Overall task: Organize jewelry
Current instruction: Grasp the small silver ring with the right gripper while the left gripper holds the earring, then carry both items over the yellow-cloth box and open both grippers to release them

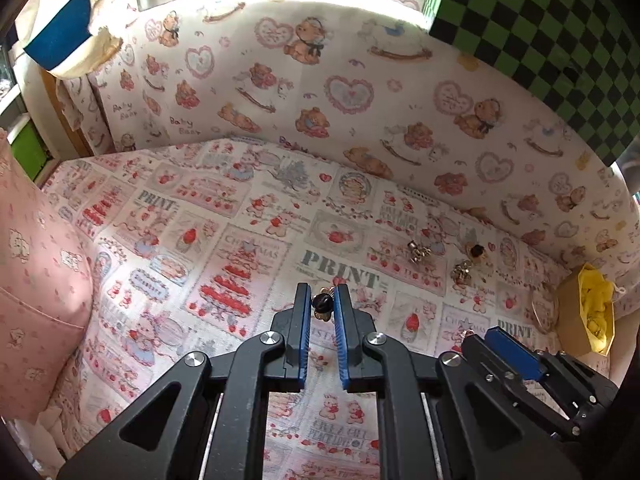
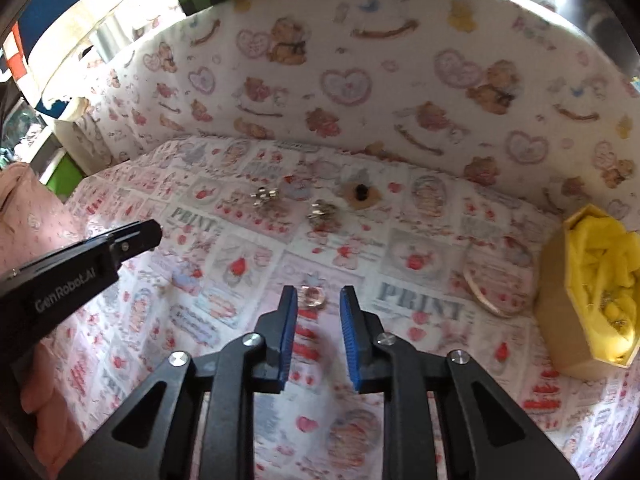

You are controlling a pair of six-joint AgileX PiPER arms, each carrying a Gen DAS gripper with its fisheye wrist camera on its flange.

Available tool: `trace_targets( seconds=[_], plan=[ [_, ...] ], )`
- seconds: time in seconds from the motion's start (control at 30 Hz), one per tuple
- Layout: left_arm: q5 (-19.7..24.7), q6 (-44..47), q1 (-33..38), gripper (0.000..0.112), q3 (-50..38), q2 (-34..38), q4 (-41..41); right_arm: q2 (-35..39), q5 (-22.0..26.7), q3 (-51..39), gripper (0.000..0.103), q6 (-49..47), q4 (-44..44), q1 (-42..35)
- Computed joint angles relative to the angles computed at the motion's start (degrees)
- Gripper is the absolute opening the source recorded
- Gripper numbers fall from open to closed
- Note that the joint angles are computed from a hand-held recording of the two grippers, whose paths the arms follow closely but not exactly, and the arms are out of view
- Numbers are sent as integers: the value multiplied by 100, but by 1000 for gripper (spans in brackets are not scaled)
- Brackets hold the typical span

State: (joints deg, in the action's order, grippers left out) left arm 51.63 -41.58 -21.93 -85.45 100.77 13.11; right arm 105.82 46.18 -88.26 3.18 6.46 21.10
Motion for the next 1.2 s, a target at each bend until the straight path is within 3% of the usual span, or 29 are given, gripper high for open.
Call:
trace_targets(
  seconds=[0.17,0.43,0.57,0.63,0.77,0.9,0.97,1.03,1.1,1.2],
  plan=[
    [51,-51,-32,11,-59,26,65,129,-80,-48,12,755,-893,244],
    [274,-312,-309,11,-263,94,571,-568,-392,825,12,488,-678,-65],
    [621,-617,-583,11,-467,266,1115,-1304,-590,1583,12,-262,-67,-574],
    [518,-505,-594,11,-426,224,1026,-1784,-681,2085,12,-1048,739,-1001],
    [371,-622,-791,11,-328,99,1177,-2325,-936,2571,12,-1816,1443,-1616],
    [200,-840,-1034,11,-301,153,1423,-2367,-917,2560,12,-2930,2708,-2354],
    [389,-822,-1274,11,-504,389,1683,-2458,-852,2631,12,-3758,3421,-2716],
    [231,-621,-1403,11,-491,384,1511,-2564,-1013,2780,12,-4231,3923,-2948],
    [76,-521,-1503,11,-456,301,1392,-2520,-903,2786,12,-4583,4327,-3164],
    [126,-1031,-1912,11,-404,297,2093,-2451,-796,2725,12,-4791,4671,-3538]
  ],
)
